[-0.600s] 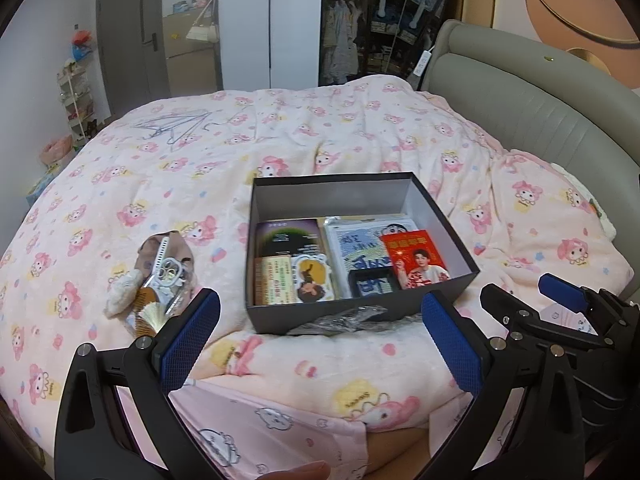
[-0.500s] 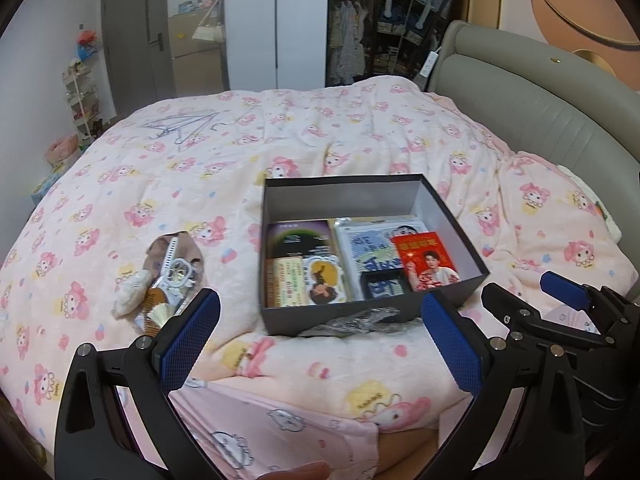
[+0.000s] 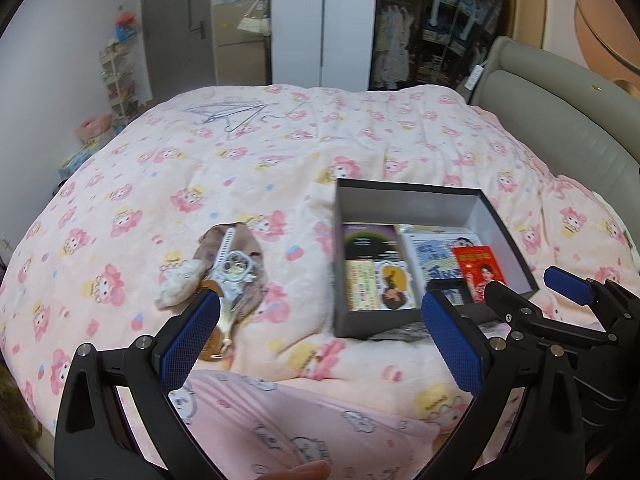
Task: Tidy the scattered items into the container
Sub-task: 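Move both tools toward the pile of loose items beside the box, then close the right gripper on the wooden comb in the pile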
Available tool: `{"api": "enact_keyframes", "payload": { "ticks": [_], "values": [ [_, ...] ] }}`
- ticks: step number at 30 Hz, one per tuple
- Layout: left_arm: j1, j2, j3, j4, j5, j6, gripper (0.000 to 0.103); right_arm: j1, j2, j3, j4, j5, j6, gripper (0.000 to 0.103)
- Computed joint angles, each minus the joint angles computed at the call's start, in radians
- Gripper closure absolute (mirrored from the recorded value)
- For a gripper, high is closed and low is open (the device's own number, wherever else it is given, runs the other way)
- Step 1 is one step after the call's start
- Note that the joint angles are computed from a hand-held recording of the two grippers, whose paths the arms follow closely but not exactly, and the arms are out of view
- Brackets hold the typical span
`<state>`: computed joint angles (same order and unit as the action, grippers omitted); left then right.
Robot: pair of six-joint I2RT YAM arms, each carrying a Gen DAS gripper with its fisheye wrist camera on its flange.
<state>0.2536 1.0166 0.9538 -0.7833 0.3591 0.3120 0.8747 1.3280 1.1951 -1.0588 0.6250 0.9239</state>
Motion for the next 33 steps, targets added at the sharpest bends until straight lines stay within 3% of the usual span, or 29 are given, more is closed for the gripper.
{"api": "enact_keyframes", "payload": {
  "ticks": [18,21,25,31,33],
  "values": [
    [0.311,0.326,0.098,0.086,0.106,0.124,0.001,0.013,0.414,0.329,0.096,-0.068,-0.2,0.032],
    [0.351,0.431,0.149,0.098,0.124,0.139,0.001,-0.004,0.489,0.388,0.139,-0.122,-0.273,0.032],
    [0.4,0.599,0.244,0.068,0.169,0.15,0.002,-0.043,0.598,0.467,0.21,-0.27,-0.367,0.032],
    [0.436,0.875,0.395,0.004,0.181,0.175,0.018,-0.054,0.794,0.632,0.209,-0.405,-0.441,0.032],
    [0.437,0.967,0.448,-0.022,0.169,0.196,0.029,-0.063,0.85,0.672,0.2,-0.459,-0.457,0.032]
  ]
}}
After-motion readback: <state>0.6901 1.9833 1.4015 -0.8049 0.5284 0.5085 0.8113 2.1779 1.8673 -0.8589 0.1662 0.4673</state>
